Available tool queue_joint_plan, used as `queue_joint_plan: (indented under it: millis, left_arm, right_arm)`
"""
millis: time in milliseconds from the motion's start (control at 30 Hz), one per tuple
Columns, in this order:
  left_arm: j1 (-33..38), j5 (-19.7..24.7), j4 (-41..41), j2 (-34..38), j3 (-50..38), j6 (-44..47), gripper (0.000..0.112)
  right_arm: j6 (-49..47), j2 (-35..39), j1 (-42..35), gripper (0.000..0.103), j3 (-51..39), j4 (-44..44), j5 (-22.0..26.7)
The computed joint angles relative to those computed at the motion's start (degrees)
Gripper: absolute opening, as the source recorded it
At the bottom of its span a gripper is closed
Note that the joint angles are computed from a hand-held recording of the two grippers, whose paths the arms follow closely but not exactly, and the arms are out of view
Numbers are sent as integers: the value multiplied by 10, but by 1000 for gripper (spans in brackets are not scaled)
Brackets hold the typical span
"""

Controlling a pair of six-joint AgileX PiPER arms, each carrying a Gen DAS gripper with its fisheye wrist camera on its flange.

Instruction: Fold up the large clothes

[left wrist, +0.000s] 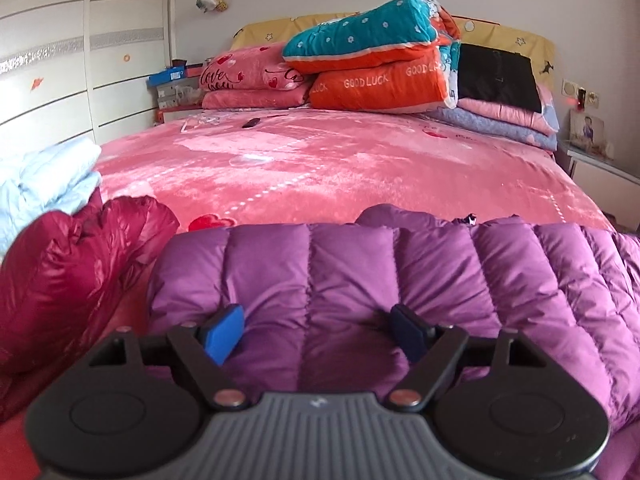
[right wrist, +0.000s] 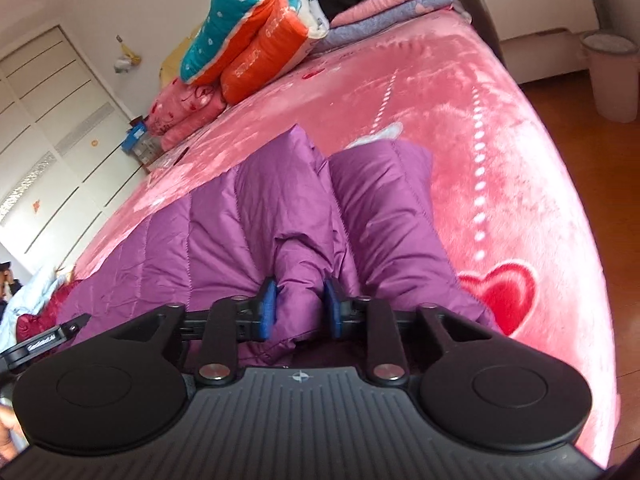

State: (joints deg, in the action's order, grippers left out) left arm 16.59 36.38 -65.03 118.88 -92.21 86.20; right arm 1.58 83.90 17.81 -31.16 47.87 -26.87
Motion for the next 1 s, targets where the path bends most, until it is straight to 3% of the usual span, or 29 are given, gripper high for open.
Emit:
queue_joint_plan:
  millis: [167, 300, 433, 567, 700, 833, 1000]
  left_arm:
    - [5, 13, -68, -19, 13, 50, 80]
    - [-7, 2, -95, -8, -3, 49, 80]
    - [-32, -51, -69, 19, -24, 2, 80]
    - [-35, -65, -124, 31, -10, 58, 82]
    - [-35, -68, -212, 34, 24, 165, 83]
    - [-33, -63, -272, 42, 43, 232, 84]
    - [-31, -54, -323, 56, 53, 291, 86]
  right_arm:
    - [-150, -19, 67, 63, -3, 159, -114]
    - [-161, 0, 94, 78, -17, 114, -187]
    - [-152, 54, 72, 81, -55, 7, -163]
    - [-166, 107, 48, 82, -93, -22, -116]
    - [-281, 151, 27, 80, -162, 69, -36]
    - [-395, 170, 35, 80, -193, 164, -29]
    - [-424, 197, 42, 80, -211, 185, -45]
